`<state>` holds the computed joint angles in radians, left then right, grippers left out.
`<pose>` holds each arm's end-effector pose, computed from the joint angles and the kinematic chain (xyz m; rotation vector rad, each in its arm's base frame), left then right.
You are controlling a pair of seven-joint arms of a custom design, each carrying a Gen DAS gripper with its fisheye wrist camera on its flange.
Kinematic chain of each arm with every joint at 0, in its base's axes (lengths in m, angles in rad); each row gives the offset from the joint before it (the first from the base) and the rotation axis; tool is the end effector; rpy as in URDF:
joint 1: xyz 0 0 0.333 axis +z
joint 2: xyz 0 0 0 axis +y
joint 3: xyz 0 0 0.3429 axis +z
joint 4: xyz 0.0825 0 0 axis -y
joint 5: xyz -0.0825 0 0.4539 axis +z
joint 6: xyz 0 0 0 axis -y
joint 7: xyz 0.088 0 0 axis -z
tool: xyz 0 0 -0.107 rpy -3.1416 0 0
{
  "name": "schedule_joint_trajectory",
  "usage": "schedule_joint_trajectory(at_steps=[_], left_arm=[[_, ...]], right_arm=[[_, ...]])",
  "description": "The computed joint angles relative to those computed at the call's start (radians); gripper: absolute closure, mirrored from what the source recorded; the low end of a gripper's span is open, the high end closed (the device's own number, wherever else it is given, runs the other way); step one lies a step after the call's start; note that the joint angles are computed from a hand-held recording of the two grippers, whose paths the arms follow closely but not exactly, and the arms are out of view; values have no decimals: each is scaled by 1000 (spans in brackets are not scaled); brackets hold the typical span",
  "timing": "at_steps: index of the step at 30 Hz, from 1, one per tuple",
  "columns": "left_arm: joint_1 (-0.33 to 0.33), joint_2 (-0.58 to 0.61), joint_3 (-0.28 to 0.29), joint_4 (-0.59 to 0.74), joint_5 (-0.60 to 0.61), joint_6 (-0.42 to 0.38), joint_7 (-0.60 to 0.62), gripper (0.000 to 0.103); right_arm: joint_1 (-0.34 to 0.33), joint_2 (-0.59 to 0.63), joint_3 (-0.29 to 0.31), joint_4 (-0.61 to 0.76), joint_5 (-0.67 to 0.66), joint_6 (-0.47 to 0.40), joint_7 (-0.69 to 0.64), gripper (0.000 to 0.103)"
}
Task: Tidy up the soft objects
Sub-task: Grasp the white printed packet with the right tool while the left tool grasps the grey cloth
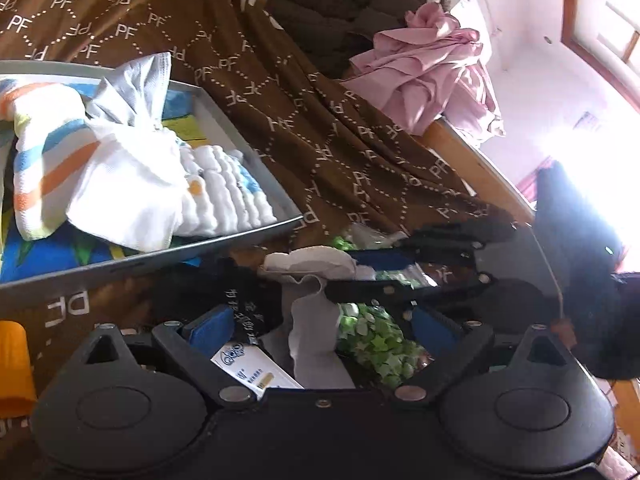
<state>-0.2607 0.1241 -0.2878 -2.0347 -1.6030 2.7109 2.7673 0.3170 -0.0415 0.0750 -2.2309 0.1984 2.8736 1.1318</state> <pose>0.5821 -0.3096 0.4067 1.4908 -2.1472 1.5539 0.5780 0.2273 0.4548 -2.2765 1.1159 -0.5481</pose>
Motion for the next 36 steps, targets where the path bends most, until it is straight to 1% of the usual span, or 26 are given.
schedule_joint_trajectory(at_steps=[2,4,5,6,8,10,13,15,17,20,21,22,25,28,30,32,34,36], left_arm=[[5,-5,2,-8,1,-32,13,7],[4,-7,3,-10,29,-44,14,8],[1,-4,2,-8,55,-42,6,9],[-2,0,0,-4,79,-41,-1,12],[-5,15,-4,9,136,-45,-30,17],[-12,36,-10,28,212,-26,-81,21],[-9,70,-27,57,250,3,-115,24],[-1,90,-38,77,265,7,-129,25],[-2,105,-48,91,303,25,-151,25],[-4,124,-60,104,386,51,-211,37],[-2,129,-64,106,411,54,-232,45],[1,132,-68,106,434,55,-251,51],[18,138,-84,106,469,49,-277,59],[15,144,-90,104,526,65,-318,65],[17,150,-97,103,549,83,-347,66],[34,152,-119,100,518,100,-324,66],[37,152,-128,96,509,123,-315,63],[37,154,-130,97,523,129,-323,62]], right_arm=[[1,2,-6,11,46,-21,-33,72],[1,5,-11,27,116,-53,-73,73],[0,8,-12,35,142,-68,-83,73],[-3,10,-12,43,157,-79,-86,74],[-7,13,-10,48,162,-86,-82,75],[-9,16,-7,51,165,-86,-79,76],[-12,17,-5,51,163,-80,-69,76],[-13,19,-4,53,161,-77,-65,77],[-14,21,-3,55,158,-75,-59,78],[-15,25,-2,61,163,-73,-57,80],[-15,26,-2,62,161,-69,-54,80],[-15,28,-1,62,163,-66,-53,80],[-16,33,0,65,166,-60,-50,81],[-16,35,2,64,172,-57,-47,81],[-17,34,2,62,171,-54,-44,81],[-17,34,2,61,171,-56,-42,81],[-17,35,3,62,171,-54,-37,81],[-17,37,3,62,169,-50,-33,81]])
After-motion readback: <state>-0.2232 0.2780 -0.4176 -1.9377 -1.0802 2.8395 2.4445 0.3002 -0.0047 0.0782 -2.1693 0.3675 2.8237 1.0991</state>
